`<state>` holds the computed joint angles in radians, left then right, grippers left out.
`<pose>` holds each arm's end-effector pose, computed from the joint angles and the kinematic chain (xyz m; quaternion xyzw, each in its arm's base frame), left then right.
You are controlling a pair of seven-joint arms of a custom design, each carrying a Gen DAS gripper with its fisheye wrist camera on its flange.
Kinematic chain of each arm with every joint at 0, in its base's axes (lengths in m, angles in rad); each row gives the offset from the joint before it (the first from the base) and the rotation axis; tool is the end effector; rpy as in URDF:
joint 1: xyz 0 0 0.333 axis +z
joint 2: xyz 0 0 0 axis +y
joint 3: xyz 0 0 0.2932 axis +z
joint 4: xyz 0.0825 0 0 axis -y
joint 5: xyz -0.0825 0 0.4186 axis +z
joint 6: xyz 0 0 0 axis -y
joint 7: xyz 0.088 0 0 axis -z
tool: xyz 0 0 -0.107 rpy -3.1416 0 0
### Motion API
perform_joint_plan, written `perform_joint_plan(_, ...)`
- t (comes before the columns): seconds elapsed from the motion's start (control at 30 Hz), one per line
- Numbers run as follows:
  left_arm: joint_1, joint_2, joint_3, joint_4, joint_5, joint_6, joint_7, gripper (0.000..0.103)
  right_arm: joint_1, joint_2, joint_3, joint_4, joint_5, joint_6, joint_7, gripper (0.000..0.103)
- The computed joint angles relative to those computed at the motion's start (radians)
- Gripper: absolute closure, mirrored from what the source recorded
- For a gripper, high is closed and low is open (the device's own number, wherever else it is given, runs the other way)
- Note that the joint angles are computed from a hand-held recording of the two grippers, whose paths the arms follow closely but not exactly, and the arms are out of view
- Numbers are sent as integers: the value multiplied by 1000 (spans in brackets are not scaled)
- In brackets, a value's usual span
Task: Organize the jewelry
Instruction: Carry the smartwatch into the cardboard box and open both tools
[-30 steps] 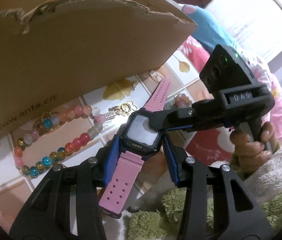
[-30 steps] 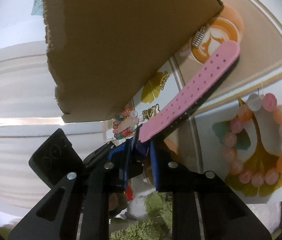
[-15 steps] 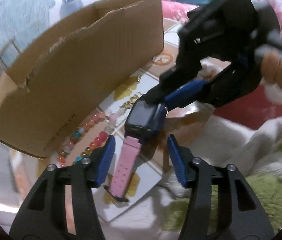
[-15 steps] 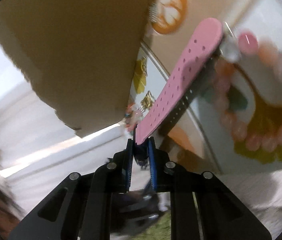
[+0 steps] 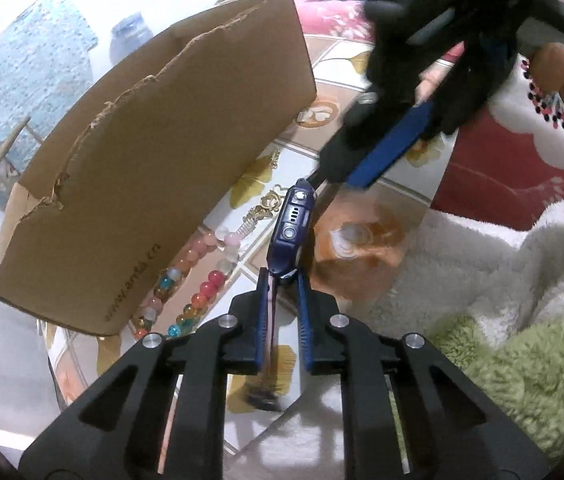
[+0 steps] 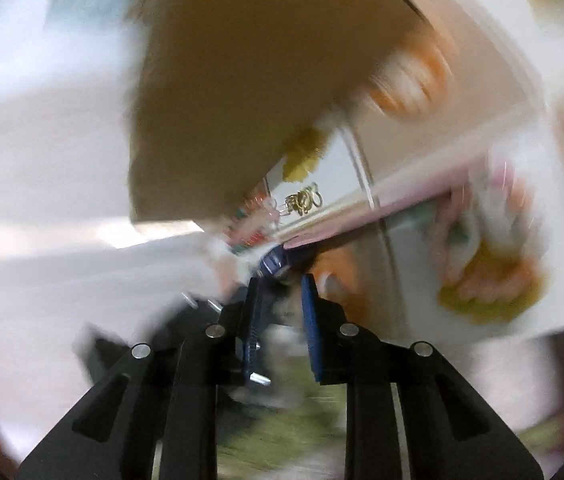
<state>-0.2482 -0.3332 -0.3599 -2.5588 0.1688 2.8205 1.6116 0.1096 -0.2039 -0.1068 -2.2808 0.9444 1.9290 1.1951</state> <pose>0.4052 -0.2902 0.3964 -0.3547 0.8867 -0.1921 0.2260 0.5125 0.0570 0.4130 -0.6252 0.6526 0.2950 0.3101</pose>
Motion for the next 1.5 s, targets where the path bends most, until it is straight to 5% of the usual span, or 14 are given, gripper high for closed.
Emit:
perform_joint_plan(0.07,-26,1,28,0,-32,1,47,90,17,-73,50,-8,-200,128,-124,82)
perform_joint_plan(0.2,-52,5,70,-1,-93,3,148,90,68,-115,54,-22,-402,258,-348,82)
perform_joint_plan(0.43,-42,-1,58,-8,-122,-3,213,90,137,-81,30,8,-541,299,-701,82)
perform_joint_plan(0.63,-45,0,58,0,-152,-24,225,90,154,-30,69,23,-615,271,-758,82)
perform_joint_plan(0.73,-33,24,60,29,-150,-34,224,89,163,-8,92,10,-631,328,-729,97)
perform_joint_plan(1.07,23,-12,42,8,-88,-82,104,92,160,3,89,10,-576,358,-624,98)
perform_joint_plan(1.23,55,-66,3,-21,-20,-45,12,100,174,-89,74,-57,-554,413,-622,99)
perform_joint_plan(1.5,45,-233,43,-33,-56,-14,31,101,222,-264,-1,-54,-527,439,-632,100)
